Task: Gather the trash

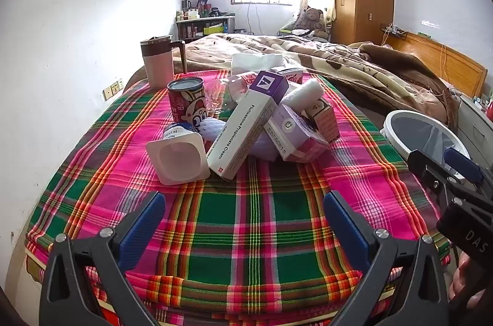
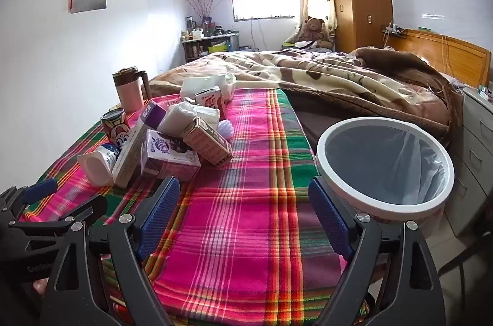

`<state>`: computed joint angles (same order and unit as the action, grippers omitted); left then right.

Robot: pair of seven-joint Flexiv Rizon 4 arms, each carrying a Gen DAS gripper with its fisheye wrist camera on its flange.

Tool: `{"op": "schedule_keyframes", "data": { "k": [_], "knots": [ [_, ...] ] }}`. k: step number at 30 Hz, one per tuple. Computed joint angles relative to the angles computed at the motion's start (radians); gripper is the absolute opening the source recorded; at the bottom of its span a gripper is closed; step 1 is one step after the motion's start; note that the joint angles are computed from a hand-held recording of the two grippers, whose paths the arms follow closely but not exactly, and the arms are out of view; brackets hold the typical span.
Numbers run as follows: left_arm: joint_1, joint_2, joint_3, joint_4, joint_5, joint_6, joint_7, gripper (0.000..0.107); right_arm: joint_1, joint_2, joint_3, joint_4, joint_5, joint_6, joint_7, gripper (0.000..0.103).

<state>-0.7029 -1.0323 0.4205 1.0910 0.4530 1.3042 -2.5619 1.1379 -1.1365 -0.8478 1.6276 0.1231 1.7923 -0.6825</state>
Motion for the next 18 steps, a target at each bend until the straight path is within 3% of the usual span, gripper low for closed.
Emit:
{"op": "schedule_keyframes", "data": {
  "k": [18],
  "knots": [
    [0.008,-0.001,-0.012,-0.010,0.009,-0.018,-0.002,0.103,-0.005,0.006,0.011,-0.002,-0.004,-0.003,-0.003,0.087]
  ]
}}
